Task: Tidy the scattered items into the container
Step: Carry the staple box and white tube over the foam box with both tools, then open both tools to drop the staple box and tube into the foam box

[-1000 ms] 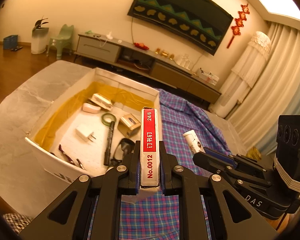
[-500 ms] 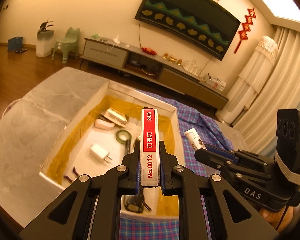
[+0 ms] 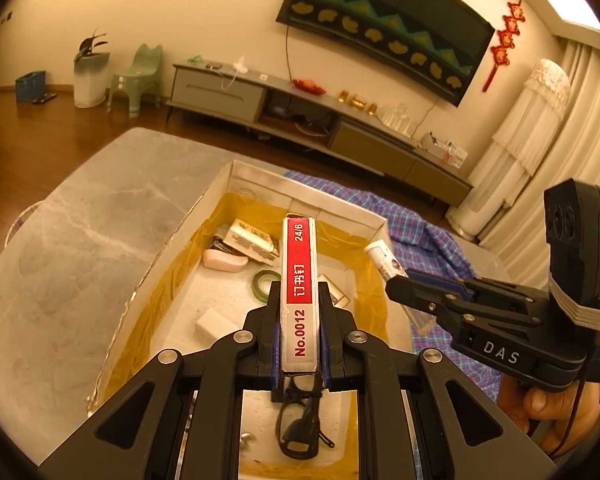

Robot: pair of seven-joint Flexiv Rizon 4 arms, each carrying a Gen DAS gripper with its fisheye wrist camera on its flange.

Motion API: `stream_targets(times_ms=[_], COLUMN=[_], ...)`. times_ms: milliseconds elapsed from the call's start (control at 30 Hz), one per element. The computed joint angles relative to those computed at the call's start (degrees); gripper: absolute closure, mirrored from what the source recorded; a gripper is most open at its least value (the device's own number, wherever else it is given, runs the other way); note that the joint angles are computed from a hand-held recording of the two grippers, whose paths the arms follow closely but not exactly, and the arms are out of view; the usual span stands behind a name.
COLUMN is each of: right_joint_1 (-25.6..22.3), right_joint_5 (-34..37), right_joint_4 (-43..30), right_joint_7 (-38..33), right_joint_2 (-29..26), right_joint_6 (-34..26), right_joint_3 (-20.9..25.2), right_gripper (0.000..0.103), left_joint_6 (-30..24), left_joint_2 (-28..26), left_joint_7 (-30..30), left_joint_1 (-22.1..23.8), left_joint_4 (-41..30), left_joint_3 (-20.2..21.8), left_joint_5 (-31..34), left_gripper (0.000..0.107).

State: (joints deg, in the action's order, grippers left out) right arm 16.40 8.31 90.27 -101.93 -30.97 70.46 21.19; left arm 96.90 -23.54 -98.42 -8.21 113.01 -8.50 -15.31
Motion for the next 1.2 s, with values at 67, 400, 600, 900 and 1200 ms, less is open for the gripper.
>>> stream_targets(times_ms=[67, 400, 600, 900, 1200], right_joint_1=[0.5, 2.2, 4.4, 7.6, 6.3], right_joint_5=[-0.6, -2.2, -4.9, -10.9, -10.3], right_joint_4=[-1.7, -11.3, -16.9, -23.6, -22.3], right_joint_7=[0.5, 2.9, 4.4, 9.4, 9.1], right_joint_2=[-1.1, -7.1, -10.8, -16.3, -15.9], right_joint_6=[-1.5, -9.8, -13.6, -15.5, -15.0], right_joint_3=[-0.5, -2.7, -5.3, -10.1, -8.3], right_gripper=[0.083, 0.083, 0.083, 0.081, 0.080], left_joint_6=[-1.5, -8.3, -12.0, -16.9, -13.4], left_joint_2=[-0.8, -4.5, -6.6, -8.6, -7.6], left_joint_7=[0.5, 1.7, 0.9, 0.3, 0.6], left_joint_1=[1.4, 0.5, -1.5, -0.2, -0.2], left_joint_4=[-1.0, -7.1, -10.8, -13.4, -11.3], left_joint_3=[-1.4, 0.1, 3.4, 2.7, 2.6], left_joint_5=[-0.5, -2.1, -1.5, -2.3, -2.6], left_gripper=[0.091, 0.091, 0.091, 0.066, 0.066])
